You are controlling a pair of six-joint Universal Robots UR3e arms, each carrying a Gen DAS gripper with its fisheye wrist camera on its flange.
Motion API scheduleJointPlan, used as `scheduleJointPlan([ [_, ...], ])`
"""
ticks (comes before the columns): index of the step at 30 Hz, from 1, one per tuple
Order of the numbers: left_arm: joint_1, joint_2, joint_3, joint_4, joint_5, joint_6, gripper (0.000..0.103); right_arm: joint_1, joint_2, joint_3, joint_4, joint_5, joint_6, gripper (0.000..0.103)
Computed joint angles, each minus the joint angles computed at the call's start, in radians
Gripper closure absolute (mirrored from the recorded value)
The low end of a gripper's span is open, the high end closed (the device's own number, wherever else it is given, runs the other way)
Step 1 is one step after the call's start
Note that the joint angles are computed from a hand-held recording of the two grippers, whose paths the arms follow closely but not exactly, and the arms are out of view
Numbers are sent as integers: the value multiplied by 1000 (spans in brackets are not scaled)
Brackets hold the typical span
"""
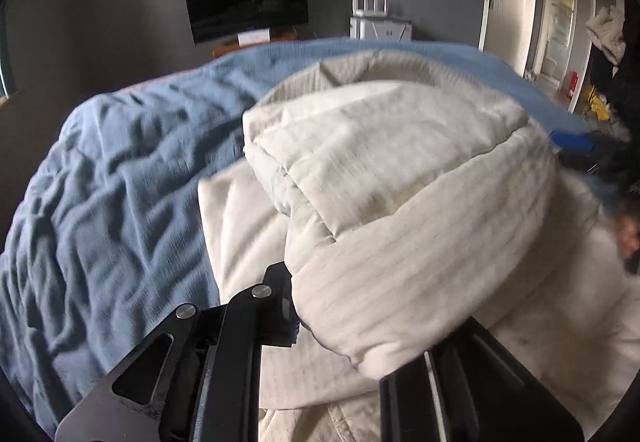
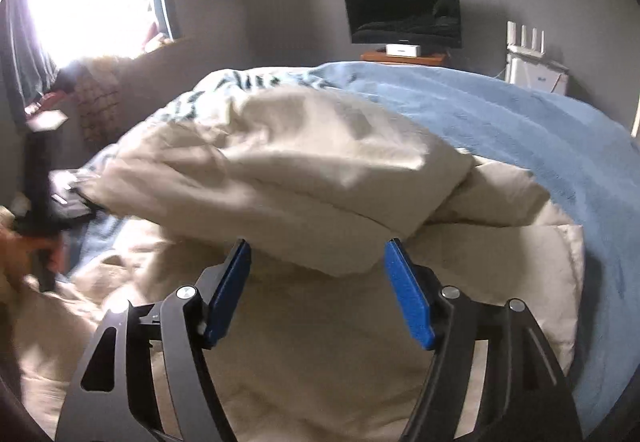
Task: Fold large clothes
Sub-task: 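Fold the held hood down over the jacket body and open the right tool, then grasp the folded hood end of the jacket with the left tool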
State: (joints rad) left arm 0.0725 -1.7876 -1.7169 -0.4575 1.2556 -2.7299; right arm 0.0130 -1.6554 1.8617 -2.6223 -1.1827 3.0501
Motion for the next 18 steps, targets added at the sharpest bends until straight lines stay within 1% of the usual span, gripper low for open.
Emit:
scheduleJointPlan([
  [2,-12,-35,-3,44,30,26,88,5,-10,-8,15,34,12,37],
  [3,-13,-48,1,52,31,33,88,29,4,-29,14,3,27,37],
  [6,4,-48,-25,76,6,51,88,126,111,-157,24,-181,104,37],
  [7,9,-43,-37,83,-2,55,88,147,152,-203,37,-220,131,37],
  [9,17,-40,-49,90,-23,66,87,164,207,-246,35,-238,172,37],
  [10,17,-39,-55,99,-22,69,84,167,250,-280,48,-239,186,37],
  [12,19,-41,-44,82,-24,54,65,185,304,-314,78,-267,198,37],
  [13,23,-38,-40,63,-34,39,38,196,330,-330,93,-294,204,37],
  [14,28,-31,-41,47,-50,28,16,208,354,-335,93,-326,211,37],
  [15,46,-21,-53,42,-96,26,12,213,363,-322,76,-338,217,37],
  [16,54,-13,-62,44,-121,34,7,217,351,-285,43,-338,227,37],
  [18,48,-1,-69,45,-128,66,7,212,345,-263,18,-328,237,37],
])
